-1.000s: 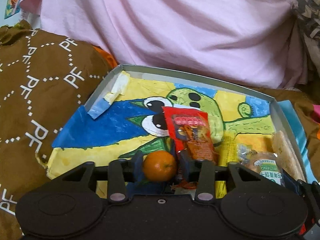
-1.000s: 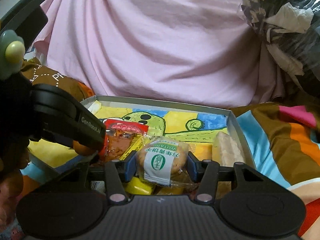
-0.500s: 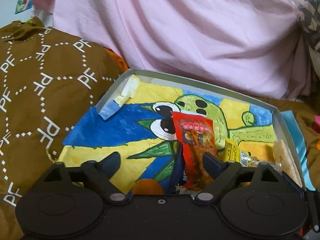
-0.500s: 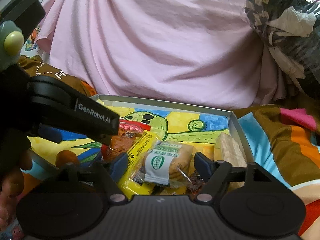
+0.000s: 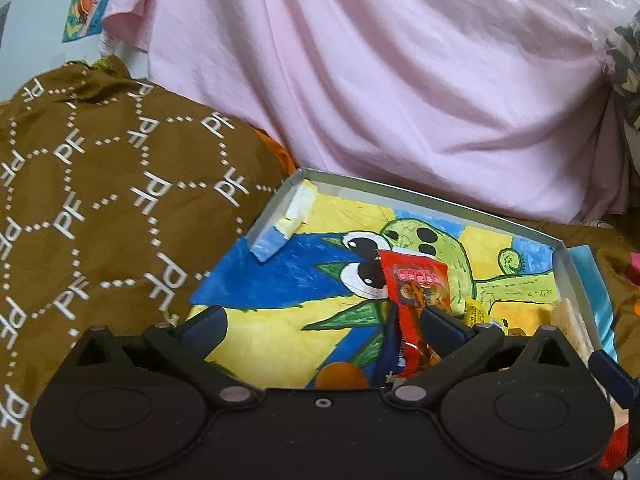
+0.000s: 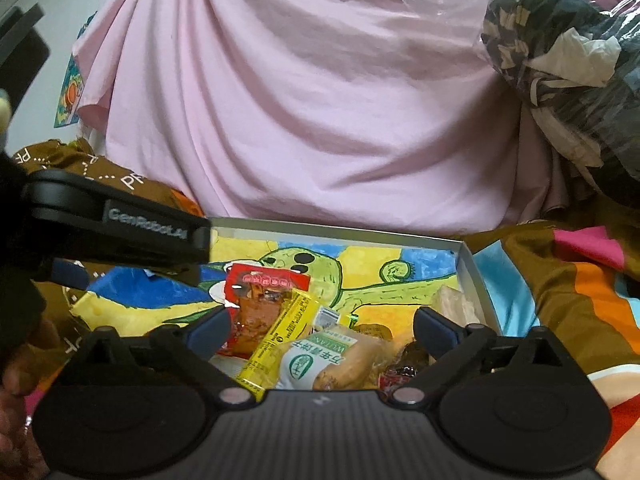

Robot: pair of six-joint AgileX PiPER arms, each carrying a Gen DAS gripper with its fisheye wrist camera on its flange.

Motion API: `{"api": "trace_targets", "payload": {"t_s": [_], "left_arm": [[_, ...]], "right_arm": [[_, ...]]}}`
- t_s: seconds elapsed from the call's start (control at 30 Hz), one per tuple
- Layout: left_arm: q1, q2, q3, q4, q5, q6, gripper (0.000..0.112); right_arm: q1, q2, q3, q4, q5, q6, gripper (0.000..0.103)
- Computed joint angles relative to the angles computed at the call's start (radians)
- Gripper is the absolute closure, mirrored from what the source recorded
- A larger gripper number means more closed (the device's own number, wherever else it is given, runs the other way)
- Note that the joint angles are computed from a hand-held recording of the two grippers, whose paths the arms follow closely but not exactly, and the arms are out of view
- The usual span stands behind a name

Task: Organize snacks
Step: 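Carry the mandarin and biscuit into the tray and release both, then withdraw both tools from the tray back over the remaining snacks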

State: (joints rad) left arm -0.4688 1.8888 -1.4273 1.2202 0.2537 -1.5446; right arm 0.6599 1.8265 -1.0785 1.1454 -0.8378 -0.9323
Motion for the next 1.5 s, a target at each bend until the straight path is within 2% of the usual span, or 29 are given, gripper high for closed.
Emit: {"api": "trace_targets", "payload": {"t_s": [0.17, 0.37, 0.7, 1.0, 1.23, 1.33, 1.5], "left_arm": [[0.004, -0.075, 0.090, 0.096, 0.010, -0.099, 0.010], [0.010, -0.176, 0.197, 0.114, 0.024, -0.129, 0.010], [0.007, -0.361, 0.383, 0.097, 0.050, -0.080, 0.010], [0.004, -0.532, 0.559, 0.019, 0.066, 0.022, 0.010], [0.037, -0.657, 0.675, -0.191, 0.055, 0.322, 0.010], [0.056, -0.704, 0.720, -0.292, 0.054, 0.466, 0.010], [0.089, -0.766, 0.795, -0.407, 0.034, 0.621, 0.010]], "right_arm": [[0.028, -0.034, 0.020, 0.027, -0.025, -0.009, 0.000], [0.080, -0.091, 0.063, 0.091, -0.073, -0.041, 0.000], [0.165, -0.207, 0.133, 0.177, -0.060, -0.017, 0.000], [0.315, -0.286, 0.196, 0.284, -0.144, -0.070, 0.000], [0.399, -0.311, 0.194, 0.409, -0.181, -0.137, 0.000], [0.416, -0.319, 0.192, 0.475, -0.168, -0.156, 0.000], [0.460, -0.327, 0.186, 0.593, -0.154, -0.203, 0.000]]}}
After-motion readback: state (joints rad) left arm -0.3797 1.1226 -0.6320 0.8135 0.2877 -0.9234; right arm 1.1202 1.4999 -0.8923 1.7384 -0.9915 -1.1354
